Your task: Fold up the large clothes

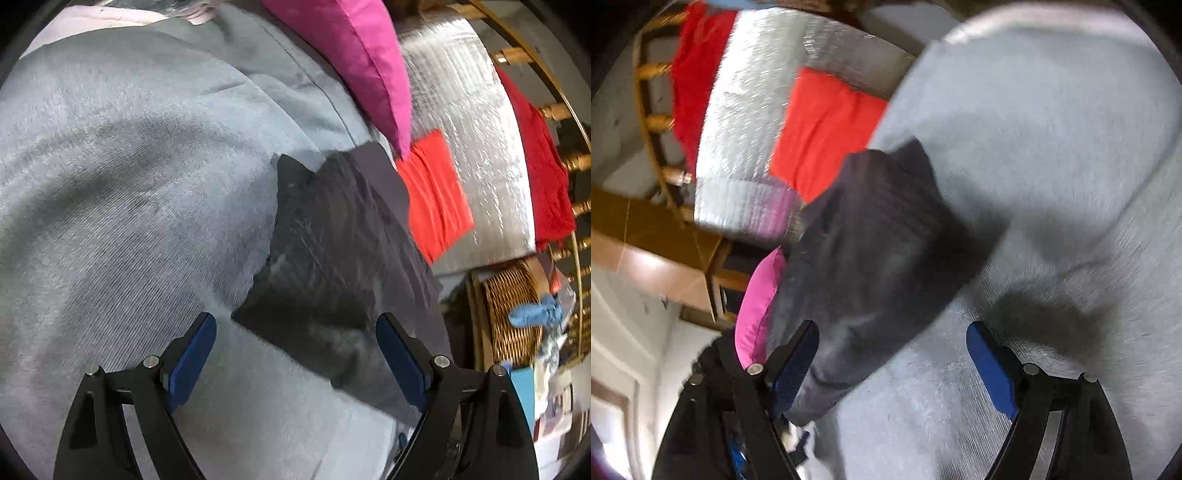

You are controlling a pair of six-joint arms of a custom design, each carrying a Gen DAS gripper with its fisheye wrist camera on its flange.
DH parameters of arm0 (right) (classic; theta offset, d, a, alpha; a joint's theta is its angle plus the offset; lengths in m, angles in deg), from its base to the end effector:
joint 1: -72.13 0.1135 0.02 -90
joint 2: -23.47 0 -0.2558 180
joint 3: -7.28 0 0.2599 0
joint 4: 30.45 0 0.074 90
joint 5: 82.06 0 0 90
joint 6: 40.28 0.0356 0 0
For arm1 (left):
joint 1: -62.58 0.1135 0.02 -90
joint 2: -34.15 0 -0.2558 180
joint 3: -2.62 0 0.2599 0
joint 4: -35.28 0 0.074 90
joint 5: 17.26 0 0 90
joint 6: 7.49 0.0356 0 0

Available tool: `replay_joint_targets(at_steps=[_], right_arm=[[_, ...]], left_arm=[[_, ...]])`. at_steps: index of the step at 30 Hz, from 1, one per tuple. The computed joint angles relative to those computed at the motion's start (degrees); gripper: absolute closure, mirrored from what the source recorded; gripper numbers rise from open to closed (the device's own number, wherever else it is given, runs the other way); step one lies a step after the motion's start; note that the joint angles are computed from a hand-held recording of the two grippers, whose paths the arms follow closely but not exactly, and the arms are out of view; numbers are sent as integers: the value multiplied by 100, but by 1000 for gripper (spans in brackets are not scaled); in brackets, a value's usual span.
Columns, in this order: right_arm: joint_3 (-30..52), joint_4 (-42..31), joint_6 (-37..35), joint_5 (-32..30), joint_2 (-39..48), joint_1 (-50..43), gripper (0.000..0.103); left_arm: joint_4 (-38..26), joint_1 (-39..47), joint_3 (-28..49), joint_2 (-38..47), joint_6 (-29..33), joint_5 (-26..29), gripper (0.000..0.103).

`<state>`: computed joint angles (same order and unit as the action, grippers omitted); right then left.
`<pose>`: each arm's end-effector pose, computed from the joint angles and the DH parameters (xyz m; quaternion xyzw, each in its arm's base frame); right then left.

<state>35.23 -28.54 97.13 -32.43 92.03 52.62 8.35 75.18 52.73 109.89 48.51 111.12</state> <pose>0.1988 -0.0460 0.1192 0.3419 0.7882 0.3998 0.3193 0.2520 0.0337 0.1681 -0.2569 0.8633 -0.3622 0.2400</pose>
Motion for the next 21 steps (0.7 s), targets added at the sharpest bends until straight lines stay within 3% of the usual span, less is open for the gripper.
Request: replay_joint_targets(at_steps=[2, 7, 14, 16, 18, 19, 21], right_arm=[[-102, 773, 259, 232, 303, 139, 18], [220, 1302, 582, 783, 816, 410, 17], [724, 1364, 958, 1596, 1322, 803, 17], [1046, 974, 805, 1985, 1438, 1015, 17], [1313, 687, 652, 2375, 1530, 1272, 18], [1368, 601, 594, 2477, 1539, 1329, 22], [1452, 391, 393, 2711, 1511, 1443, 36]], left_arm=[[362, -125, -53, 132, -369, -105, 15], [1366, -290, -153, 533, -1168, -163, 15], [2197, -442, -25, 991, -2083, -352, 15], [2401, -526, 36, 1095, -2294, -439, 15], [2425, -591, 163, 1220, -2406, -559, 21], [2433, -610, 210, 1274, -2441, -598, 30], [2410, -598, 263, 1320, -2422, -627, 45]])
